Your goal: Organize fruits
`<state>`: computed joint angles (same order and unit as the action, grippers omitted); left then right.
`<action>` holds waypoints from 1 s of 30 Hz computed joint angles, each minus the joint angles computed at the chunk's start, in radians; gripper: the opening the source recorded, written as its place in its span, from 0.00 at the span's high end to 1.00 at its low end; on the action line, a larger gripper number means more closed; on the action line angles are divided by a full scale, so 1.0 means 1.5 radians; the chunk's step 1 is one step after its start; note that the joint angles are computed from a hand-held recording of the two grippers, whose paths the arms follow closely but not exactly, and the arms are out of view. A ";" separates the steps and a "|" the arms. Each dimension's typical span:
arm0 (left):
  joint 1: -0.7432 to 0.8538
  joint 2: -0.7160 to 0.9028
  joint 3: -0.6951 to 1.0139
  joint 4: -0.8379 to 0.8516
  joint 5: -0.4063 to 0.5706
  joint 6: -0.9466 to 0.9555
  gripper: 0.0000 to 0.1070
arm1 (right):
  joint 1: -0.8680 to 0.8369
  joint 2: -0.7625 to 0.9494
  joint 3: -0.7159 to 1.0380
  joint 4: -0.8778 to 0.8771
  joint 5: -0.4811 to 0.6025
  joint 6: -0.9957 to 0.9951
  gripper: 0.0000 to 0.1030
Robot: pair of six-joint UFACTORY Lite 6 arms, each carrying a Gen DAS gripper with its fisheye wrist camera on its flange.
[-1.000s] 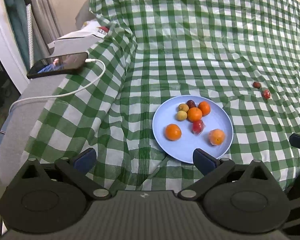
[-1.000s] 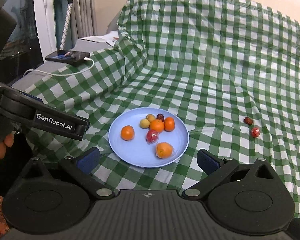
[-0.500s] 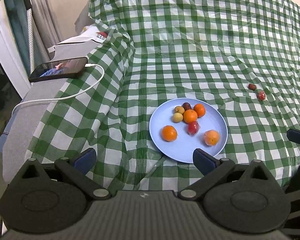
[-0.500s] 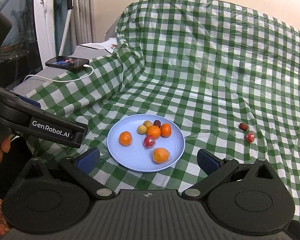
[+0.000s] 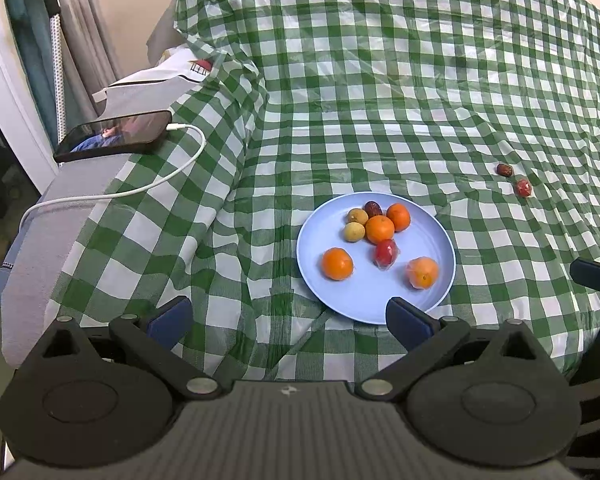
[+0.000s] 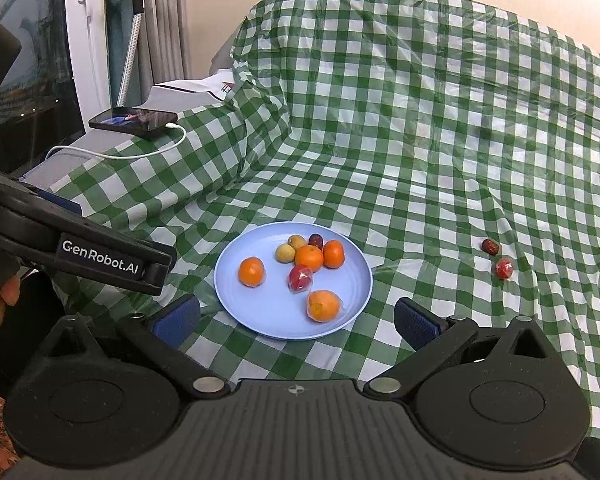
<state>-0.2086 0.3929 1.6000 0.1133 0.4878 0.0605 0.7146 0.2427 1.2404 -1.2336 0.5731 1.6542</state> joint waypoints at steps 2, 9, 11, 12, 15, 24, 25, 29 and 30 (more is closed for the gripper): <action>0.000 0.004 0.003 0.000 0.001 -0.001 0.04 | -0.004 0.003 0.002 0.004 -0.005 -0.005 0.01; 0.002 0.022 0.016 0.001 0.006 0.002 0.04 | -0.018 0.011 0.005 0.016 -0.020 -0.015 0.01; 0.002 0.030 0.025 0.003 0.010 0.000 0.04 | -0.024 0.015 0.008 0.022 -0.025 -0.021 0.01; 0.001 0.034 0.030 0.004 0.013 -0.001 0.04 | -0.026 0.016 0.009 0.024 -0.027 -0.023 0.01; 0.000 0.045 0.043 0.005 0.018 -0.003 0.04 | -0.032 0.020 0.009 0.028 -0.033 -0.027 0.01; -0.007 0.072 0.077 0.012 0.035 -0.008 0.04 | -0.048 0.027 0.010 0.037 -0.048 -0.033 0.01; -0.008 0.073 0.078 0.014 0.036 -0.010 0.04 | -0.049 0.028 0.011 0.037 -0.050 -0.034 0.01; -0.010 0.079 0.085 0.018 0.040 -0.016 0.04 | -0.054 0.031 0.011 0.040 -0.055 -0.036 0.01; -0.010 0.080 0.087 0.019 0.041 -0.017 0.04 | -0.055 0.033 0.012 0.041 -0.056 -0.037 0.01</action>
<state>-0.2239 0.5128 1.7298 0.1414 0.5489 0.0345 0.6324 0.2915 1.2583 -1.1724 0.4883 1.5992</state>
